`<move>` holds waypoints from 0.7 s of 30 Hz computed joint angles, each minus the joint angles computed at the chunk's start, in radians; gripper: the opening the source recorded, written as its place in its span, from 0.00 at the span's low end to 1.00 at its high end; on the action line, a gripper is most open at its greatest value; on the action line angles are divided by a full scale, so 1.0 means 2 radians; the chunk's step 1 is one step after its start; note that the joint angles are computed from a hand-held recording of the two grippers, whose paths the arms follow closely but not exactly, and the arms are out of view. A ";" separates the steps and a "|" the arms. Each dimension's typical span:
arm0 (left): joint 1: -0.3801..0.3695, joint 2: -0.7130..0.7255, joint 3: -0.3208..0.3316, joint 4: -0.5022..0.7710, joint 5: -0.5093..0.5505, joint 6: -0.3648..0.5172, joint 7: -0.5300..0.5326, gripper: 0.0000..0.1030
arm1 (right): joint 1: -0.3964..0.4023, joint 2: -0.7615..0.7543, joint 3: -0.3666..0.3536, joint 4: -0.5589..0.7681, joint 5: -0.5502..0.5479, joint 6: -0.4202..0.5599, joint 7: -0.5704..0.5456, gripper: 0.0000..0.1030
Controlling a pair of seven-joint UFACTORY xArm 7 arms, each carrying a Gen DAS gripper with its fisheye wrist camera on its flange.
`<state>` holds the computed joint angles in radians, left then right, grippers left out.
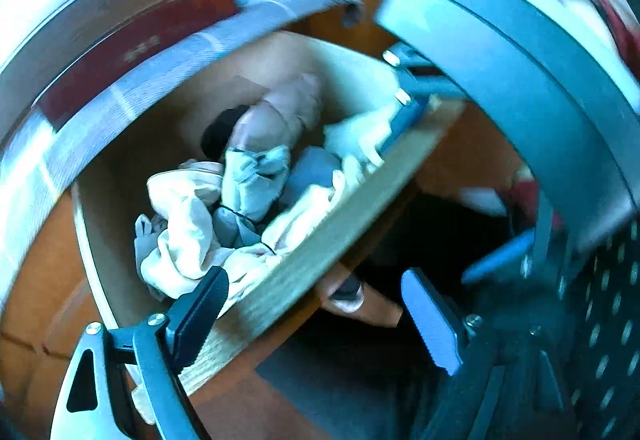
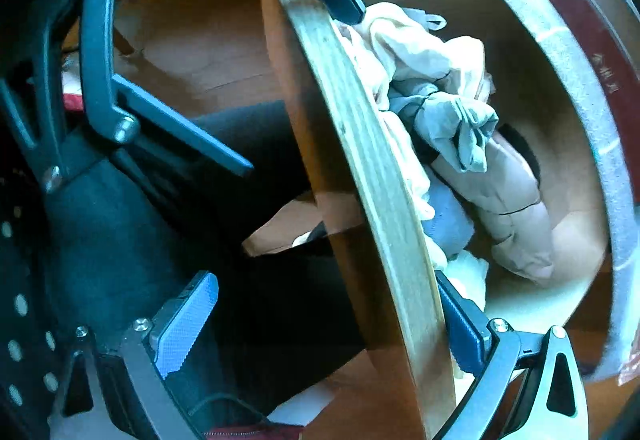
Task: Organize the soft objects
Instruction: 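Grip the drawer edge with both tools and pull the drawer open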
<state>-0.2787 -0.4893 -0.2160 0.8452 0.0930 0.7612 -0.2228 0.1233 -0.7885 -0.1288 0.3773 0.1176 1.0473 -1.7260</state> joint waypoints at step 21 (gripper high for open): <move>0.034 0.012 -0.001 0.044 0.067 0.001 -0.081 0.84 | 0.020 -0.004 0.016 -0.022 0.035 -0.038 0.113 1.00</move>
<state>-0.2102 -0.4653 -0.2173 0.9325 0.2274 0.7640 -0.3844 0.1642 -0.7962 -0.0970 0.3342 0.1883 0.9715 -1.5009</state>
